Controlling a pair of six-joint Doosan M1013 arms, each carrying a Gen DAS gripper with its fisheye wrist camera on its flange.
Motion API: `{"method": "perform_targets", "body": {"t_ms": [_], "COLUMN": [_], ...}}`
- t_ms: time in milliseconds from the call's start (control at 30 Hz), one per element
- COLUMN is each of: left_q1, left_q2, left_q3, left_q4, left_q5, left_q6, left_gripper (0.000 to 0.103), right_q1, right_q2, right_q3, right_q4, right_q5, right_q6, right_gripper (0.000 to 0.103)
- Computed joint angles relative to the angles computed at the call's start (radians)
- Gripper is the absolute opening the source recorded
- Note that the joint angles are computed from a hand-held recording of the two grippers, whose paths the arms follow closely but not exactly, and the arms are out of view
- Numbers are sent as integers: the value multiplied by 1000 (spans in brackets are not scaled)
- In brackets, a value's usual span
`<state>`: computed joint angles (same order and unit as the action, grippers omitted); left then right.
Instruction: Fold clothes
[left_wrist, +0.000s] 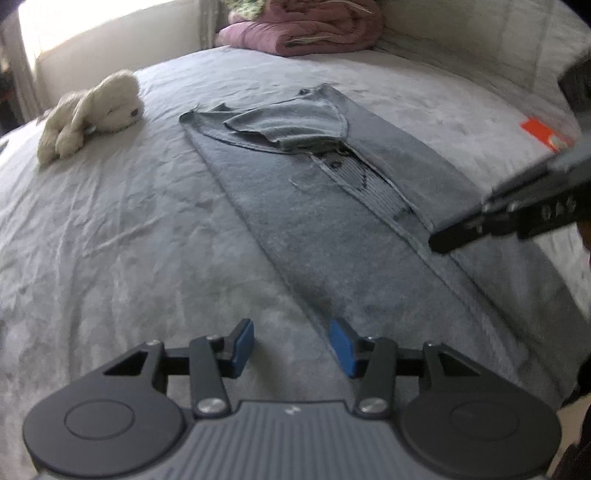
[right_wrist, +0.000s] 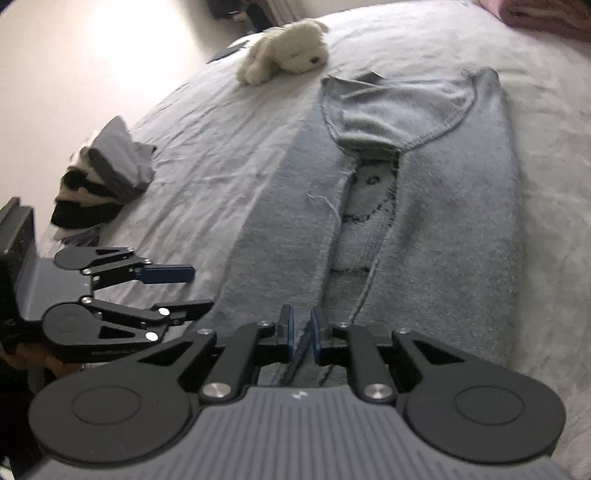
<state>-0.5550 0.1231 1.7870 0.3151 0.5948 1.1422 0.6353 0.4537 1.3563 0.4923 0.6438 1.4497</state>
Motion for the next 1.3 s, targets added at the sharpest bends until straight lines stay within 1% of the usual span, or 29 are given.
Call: {"method": "perform_targets", "body": {"t_ms": [67, 133, 233, 300, 333, 367, 467, 567, 667, 700, 767, 833, 900, 1000, 1067, 1133, 1233, 1300], "left_q1": [4, 11, 16, 17, 18, 18, 11, 14, 23, 26, 29, 32, 36, 32, 30, 27, 14, 19], "left_q2": [-5, -11, -13, -13, -13, -12, -11, -18, -27, -30, -35, -39, -42, -47, -48, -46, -43, -49], "left_q3": [4, 9, 15, 18, 19, 20, 25, 31, 37, 39, 44, 50, 55, 62, 66, 66, 65, 67], "left_q4": [-18, -49, -85, -107, -119, -127, -74, -75, -93, -100, -99, -118, -155, -154, -155, -149, -87, -102], "left_q5": [-6, -23, -47, -57, -62, -65, -47, -47, -55, -58, -68, -83, -98, -105, -105, -89, -64, -67], "left_q6": [18, 38, 69, 94, 107, 116, 88, 90, 86, 85, 77, 93, 126, 139, 148, 155, 140, 144], "left_gripper": [48, 48, 50, 50, 50, 50, 50, 50, 50, 50, 51, 51, 51, 51, 51, 51, 51, 51], "right_q1": [0, -1, 7, 17, 22, 25, 18, 15, 13, 13, 10, 6, 7, 16, 22, 23, 28, 31], "right_q2": [-7, -2, 14, 28, 34, 38, 42, 45, 41, 38, 34, 33, 32, 35, 39, 39, 33, 25], "right_q3": [10, 4, -15, -34, -45, -50, -60, -67, -62, -57, -50, -48, -46, -53, -59, -62, -60, -52], "right_q4": [60, 123, 138, 93, 57, 30, 19, 1, 17, 34, 88, 140, 163, 131, 92, 77, 54, 45], "right_q5": [-5, 25, 86, 132, 152, 159, 177, 187, 176, 171, 180, 197, 213, 240, 253, 259, 265, 263], "right_q6": [-88, -164, -222, -211, -193, -180, -161, -146, -171, -194, -251, -303, -345, -354, -331, -321, -307, -304], "right_gripper": [16, 16, 16, 16, 14, 14, 14, 12, 14, 17, 17, 17, 17, 18, 18, 18, 19, 21]}}
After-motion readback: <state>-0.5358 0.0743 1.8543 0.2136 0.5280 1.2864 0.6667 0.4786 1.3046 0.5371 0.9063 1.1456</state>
